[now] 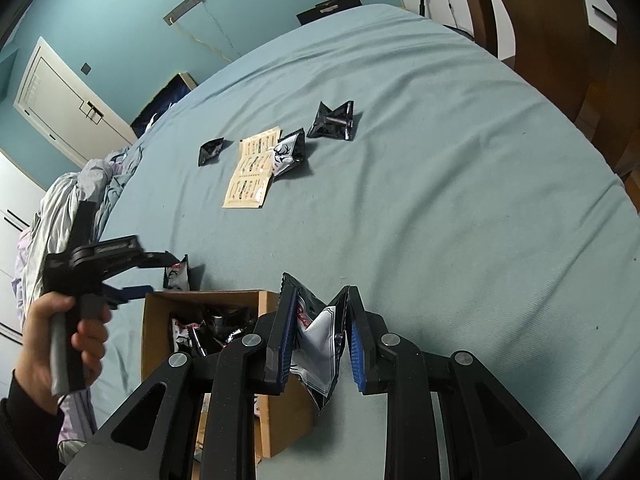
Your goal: Organize snacks
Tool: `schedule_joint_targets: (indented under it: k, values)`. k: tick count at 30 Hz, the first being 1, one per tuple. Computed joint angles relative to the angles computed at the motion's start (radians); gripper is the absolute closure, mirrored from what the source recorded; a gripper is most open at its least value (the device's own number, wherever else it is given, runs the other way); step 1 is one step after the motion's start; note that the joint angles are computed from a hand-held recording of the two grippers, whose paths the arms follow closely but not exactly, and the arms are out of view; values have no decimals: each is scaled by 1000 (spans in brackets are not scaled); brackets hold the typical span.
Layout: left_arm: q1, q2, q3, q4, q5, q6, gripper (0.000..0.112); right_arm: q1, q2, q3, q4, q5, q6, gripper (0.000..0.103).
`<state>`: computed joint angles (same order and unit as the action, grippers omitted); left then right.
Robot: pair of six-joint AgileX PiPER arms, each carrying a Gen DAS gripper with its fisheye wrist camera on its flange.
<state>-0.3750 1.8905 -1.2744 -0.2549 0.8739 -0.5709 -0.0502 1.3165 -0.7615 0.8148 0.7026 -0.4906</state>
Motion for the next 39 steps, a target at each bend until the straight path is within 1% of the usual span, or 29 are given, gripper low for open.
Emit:
schedule_joint_targets:
  k: [1, 2, 3, 4, 5, 6, 7, 8, 11, 13, 15, 17, 20, 23, 24, 26, 27, 28, 31, 32, 33, 34, 36, 38, 39]
  values:
    - [-3, 35, -24, 7, 13, 0, 35, 5, 5, -4, -3, -4, 3, 81]
    - [-8, 49, -33, 13, 18, -1, 39, 9, 12, -8, -5, -6, 4, 81]
    - [-23, 67, -54, 46, 28, -22, 40, 12, 19, -13, -6, -7, 5, 81]
    - [-48, 77, -76, 102, 39, -56, 47, 17, 22, -13, -6, -12, 7, 81]
    - [-67, 83, -92, 144, 51, -77, 66, 20, 28, -16, -5, -12, 5, 81]
    - [-103, 90, -118, 219, 71, -102, 78, 22, 28, -14, -5, -15, 6, 81]
    - [-121, 87, -121, 255, 69, -119, 82, 26, 31, -16, -10, -18, 9, 81]
    - [-139, 83, -121, 286, 68, -132, 83, 28, 32, -16, -13, -21, 13, 81]
    - [-167, 64, -99, 320, 64, -168, 84, 30, 28, -15, -16, -20, 17, 81]
    - [-173, 30, -73, 329, 53, -204, 84, 33, 14, -7, -22, -24, 26, 81]
    - [-180, -31, -48, 350, 49, -245, 84, 32, 3, -1, -27, -25, 31, 81]
    - [-192, -81, -45, 378, 64, -270, 84, 35, -5, 4, -37, -31, 40, 81]
    - [-243, -192, -61, 436, 112, -302, 84, 41, -11, 5, -50, -37, 54, 81]
    - [-266, -257, -112, 443, 142, -262, 84, 36, -25, 9, -41, -33, 50, 81]
    - [-307, -294, -118, 454, 151, -262, 84, 31, -29, 12, -32, -31, 39, 81]
    - [-334, -332, -111, 452, 146, -226, 84, 24, -42, 20, -13, -28, 15, 81]
    - [-372, -346, -112, 459, 151, -221, 84, 26, -48, 22, -5, -28, 5, 81]
    - [-391, -346, -113, 460, 148, -208, 84, 26, -50, 24, 3, -28, -6, 81]
    - [-451, -343, -62, 440, 105, -168, 84, 25, -56, 33, 30, -28, -46, 81]
    - [-477, -340, -41, 430, 88, -165, 83, 23, -58, 36, 38, -26, -60, 81]
    - [-497, -336, -4, 419, 49, -155, 82, 15, -56, 40, 51, -22, -82, 81]
    - [-516, -330, 19, 415, 25, -156, 80, 12, -58, 41, 59, -17, -94, 81]
    - [-538, -293, 50, 393, -4, -131, 74, 5, -61, 46, 76, -6, -118, 81]
    - [-559, -266, 51, 422, 1, -149, 58, 7, -62, 51, 90, 4, -139, 81]
    - [-571, -265, 46, 452, 14, -166, 53, 8, -61, 50, 90, 7, -141, 81]
